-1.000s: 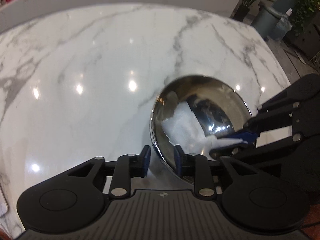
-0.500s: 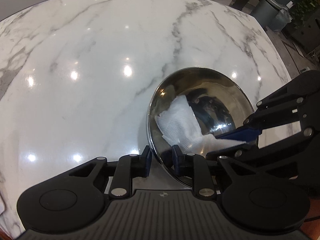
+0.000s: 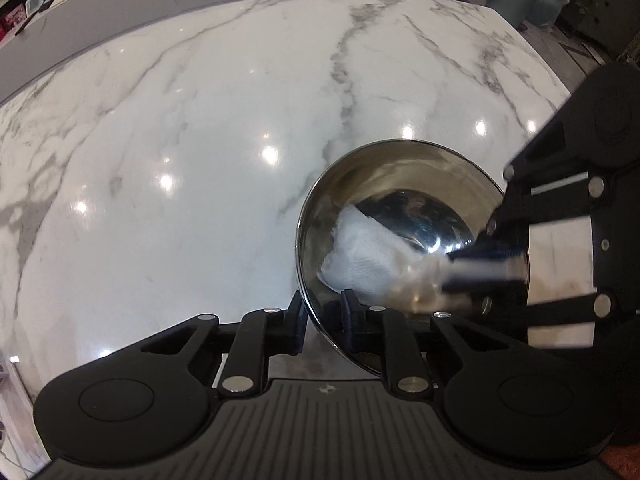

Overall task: Clean bowl
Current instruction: 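Wipe the bowl interior with the cloth in the right gripper while the left gripper holds the bowl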

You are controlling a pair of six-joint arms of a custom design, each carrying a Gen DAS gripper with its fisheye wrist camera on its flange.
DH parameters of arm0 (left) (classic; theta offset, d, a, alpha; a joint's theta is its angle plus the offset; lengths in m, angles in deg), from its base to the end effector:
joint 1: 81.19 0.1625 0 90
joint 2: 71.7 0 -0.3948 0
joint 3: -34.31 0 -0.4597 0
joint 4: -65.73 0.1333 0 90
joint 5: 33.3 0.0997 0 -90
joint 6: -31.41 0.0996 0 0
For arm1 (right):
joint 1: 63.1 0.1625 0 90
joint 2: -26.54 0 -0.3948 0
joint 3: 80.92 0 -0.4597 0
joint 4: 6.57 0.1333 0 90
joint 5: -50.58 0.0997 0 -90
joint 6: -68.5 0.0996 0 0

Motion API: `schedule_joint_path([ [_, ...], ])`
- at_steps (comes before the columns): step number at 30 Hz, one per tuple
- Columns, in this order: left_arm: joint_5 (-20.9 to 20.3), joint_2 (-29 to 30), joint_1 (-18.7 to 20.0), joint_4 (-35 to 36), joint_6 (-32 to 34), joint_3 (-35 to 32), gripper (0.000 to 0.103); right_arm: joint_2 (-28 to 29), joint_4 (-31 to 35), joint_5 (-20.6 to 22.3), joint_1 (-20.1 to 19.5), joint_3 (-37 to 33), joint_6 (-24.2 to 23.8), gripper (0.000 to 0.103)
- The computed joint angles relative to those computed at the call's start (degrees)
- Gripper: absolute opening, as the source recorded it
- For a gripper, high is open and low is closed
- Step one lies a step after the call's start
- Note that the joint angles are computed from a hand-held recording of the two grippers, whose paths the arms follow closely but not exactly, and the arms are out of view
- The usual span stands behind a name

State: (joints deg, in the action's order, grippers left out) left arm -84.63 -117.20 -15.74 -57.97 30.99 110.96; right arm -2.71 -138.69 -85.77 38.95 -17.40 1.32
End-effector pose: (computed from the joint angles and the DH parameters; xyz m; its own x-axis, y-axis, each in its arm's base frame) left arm -0.1434 -0.7845 0.1330 -0.7248 0.2924 -0.6239 0.4098 0.9109 -0.0491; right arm 0.2337 -0.8014 0.0421 -0.0792 -0.9114 0.4039 -0.7214 0.3320 0.6077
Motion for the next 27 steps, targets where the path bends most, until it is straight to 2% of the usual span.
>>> schedule_joint_path([
  [3,-0.2,0.1,0.1,-0.3,0.1,-0.1,0.017,-0.5,-8.2,-0.8,0.0,3.0,-9.2,0.009],
  [6,-0.7,0.1,0.3,-1.4,-0.2,0.0,0.017,-1.0,-9.3,-0.4,-0.1,3.8,-9.7,0.009],
  [9,-3.0,-0.4,1.0,-1.9,-3.3,0.3,0.017,-1.5,-5.3,1.3,-0.6,2.4,-3.3,0.01],
  [12,-8.5,-1.2,2.3,0.2,-9.1,-0.2,0.026,-2.0,-1.0,3.8,-1.4,0.6,4.0,0.01],
  [14,-11.7,-1.7,3.0,0.1,-12.4,0.1,0.04,-2.5,1.4,5.4,-2.0,-0.2,8.6,0.01],
  [15,-13.4,-2.0,3.3,0.0,-13.9,0.2,0.043,-2.9,2.8,6.6,-2.5,-0.5,11.8,0.01],
  [17,-16.8,-2.2,3.9,0.0,-15.5,0.2,0.044,-4.2,2.9,8.5,-3.2,0.3,14.9,0.01],
  [20,-16.2,-1.8,3.1,-0.9,-13.0,0.3,0.041,-6.2,1.3,11.1,-4.2,2.6,17.5,0.01],
  [22,-14.6,-1.5,2.3,-2.1,-11.1,0.7,0.031,-7.6,-0.8,12.7,-4.7,4.4,18.4,0.01],
  [27,-12.6,-0.7,1.7,-2.3,-11.1,0.3,0.028,-9.5,-4.4,15.2,-5.5,7.1,19.5,0.01],
])
